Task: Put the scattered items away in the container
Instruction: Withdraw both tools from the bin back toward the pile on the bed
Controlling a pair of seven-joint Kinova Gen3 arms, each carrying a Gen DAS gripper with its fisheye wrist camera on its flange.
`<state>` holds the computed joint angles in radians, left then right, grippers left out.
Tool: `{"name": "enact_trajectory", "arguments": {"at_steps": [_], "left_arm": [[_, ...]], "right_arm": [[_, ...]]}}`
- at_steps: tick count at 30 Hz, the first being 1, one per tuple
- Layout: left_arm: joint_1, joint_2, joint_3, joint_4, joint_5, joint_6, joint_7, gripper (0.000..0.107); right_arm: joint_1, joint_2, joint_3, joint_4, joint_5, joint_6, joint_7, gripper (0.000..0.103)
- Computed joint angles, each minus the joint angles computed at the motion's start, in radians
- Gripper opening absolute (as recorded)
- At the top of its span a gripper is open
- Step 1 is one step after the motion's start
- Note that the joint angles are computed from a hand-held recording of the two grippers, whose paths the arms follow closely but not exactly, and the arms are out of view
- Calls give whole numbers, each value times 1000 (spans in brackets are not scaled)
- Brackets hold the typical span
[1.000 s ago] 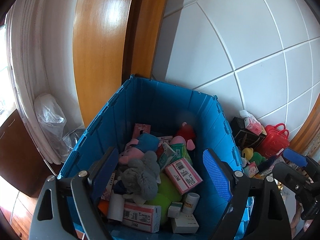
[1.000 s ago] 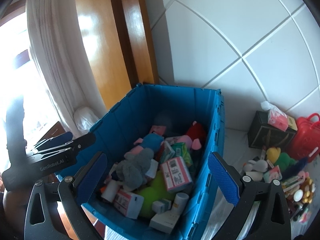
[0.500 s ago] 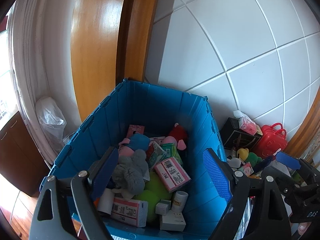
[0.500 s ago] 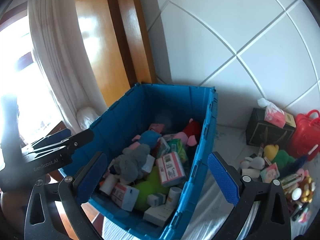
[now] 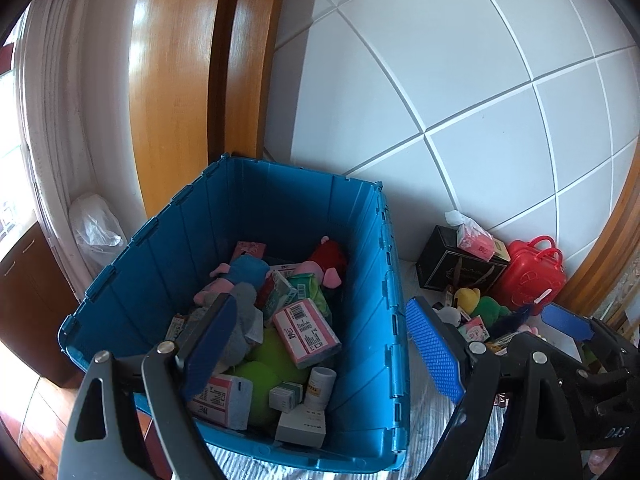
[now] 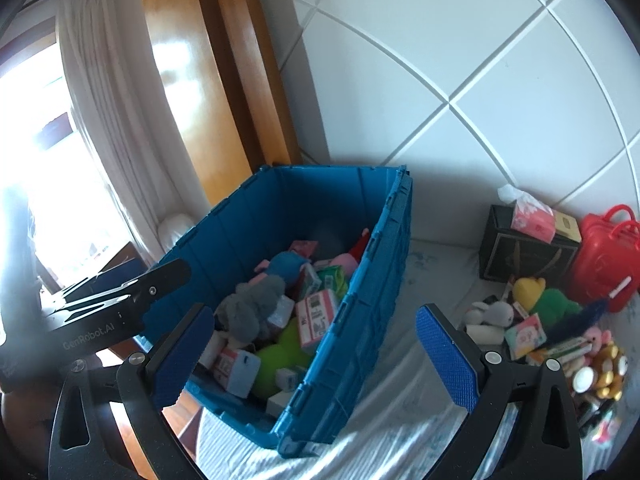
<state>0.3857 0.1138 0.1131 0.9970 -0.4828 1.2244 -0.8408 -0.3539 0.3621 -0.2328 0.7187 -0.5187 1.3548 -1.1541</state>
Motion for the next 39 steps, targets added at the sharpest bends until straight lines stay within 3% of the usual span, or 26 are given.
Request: {"name": "enact_trajectory", "arguments": {"at_steps": [8,17,26,33,39], "left_arm": [[117,58,15,-67,-76,63,75,87],[249,155,-19,-176,-105,124,94,87],[335,246,-68,-287,-85,175,88,87],[386,331,-102,-382,-53,218,53,87],[404,435,-107,-459,33,262,-13,87]], "right_arm": [[112,2,8,15,-62,43,64,102],[213,30,19,3,-109,89,109,102],[289,60,24,-3,-126,115,143,102],[358,60,40,55,-134,85,203,102],[424,67,66,154,-118,59,263,102]]}}
